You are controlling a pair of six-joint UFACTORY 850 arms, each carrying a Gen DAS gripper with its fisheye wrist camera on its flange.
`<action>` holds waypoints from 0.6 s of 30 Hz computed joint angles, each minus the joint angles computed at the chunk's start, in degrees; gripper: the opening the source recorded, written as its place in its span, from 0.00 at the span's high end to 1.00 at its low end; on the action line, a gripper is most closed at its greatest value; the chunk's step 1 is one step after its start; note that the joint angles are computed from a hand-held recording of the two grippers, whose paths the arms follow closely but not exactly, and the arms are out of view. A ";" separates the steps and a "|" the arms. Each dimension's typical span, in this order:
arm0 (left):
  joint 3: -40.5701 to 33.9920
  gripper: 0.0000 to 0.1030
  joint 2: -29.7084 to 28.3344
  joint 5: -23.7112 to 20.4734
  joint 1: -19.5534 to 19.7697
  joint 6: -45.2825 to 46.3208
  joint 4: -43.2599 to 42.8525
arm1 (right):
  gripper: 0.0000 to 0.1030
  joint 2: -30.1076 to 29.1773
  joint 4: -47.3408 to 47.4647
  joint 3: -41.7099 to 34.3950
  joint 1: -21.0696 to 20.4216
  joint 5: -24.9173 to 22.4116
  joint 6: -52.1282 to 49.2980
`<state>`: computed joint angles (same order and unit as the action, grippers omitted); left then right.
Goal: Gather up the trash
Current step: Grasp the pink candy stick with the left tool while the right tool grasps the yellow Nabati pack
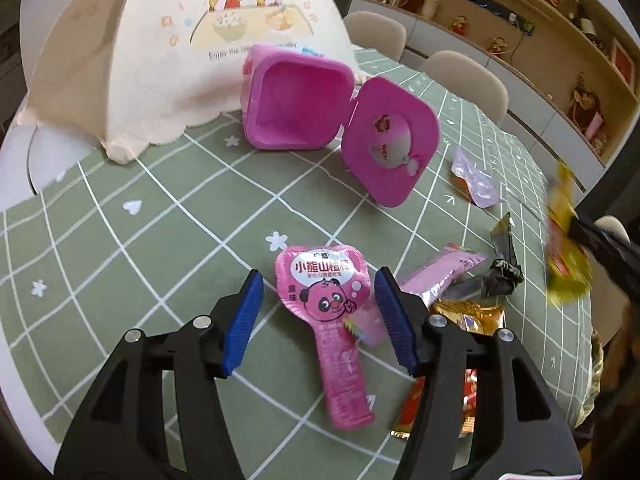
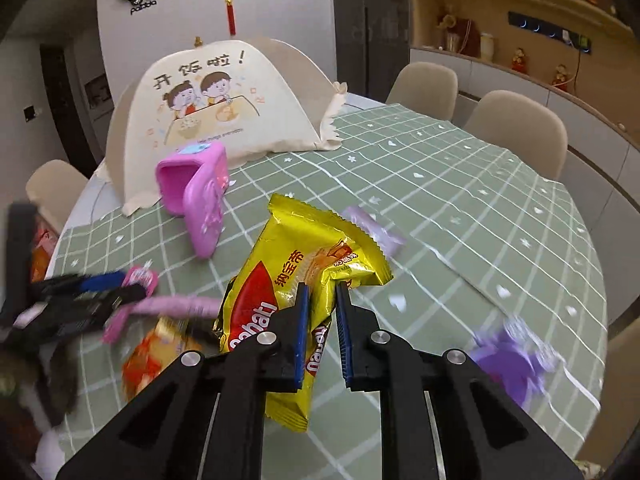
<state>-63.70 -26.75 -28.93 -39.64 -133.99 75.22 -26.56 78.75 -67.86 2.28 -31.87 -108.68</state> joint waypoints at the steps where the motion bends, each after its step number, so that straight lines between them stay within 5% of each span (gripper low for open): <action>1: -0.56 0.47 -0.46 -0.45 -0.06 0.30 -0.25 | 0.86 0.77 -0.78 1.14 -0.88 -0.92 0.01; 11: 0.58 0.45 0.64 6.93 -3.59 -4.34 9.88 | 0.86 3.68 -0.93 8.93 -6.08 -2.18 -9.43; 14: 2.80 0.43 2.24 4.17 -4.99 -11.93 14.94 | 0.86 3.62 -0.51 10.02 -7.26 -2.69 -11.36; 18: 2.83 0.43 2.15 0.48 -4.82 -13.52 9.33 | 0.86 3.99 2.22 11.63 -8.46 -3.39 -14.65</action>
<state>-60.87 -24.60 -28.45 -44.46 -147.51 84.54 -22.57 80.97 -56.23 -6.18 -35.26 -123.33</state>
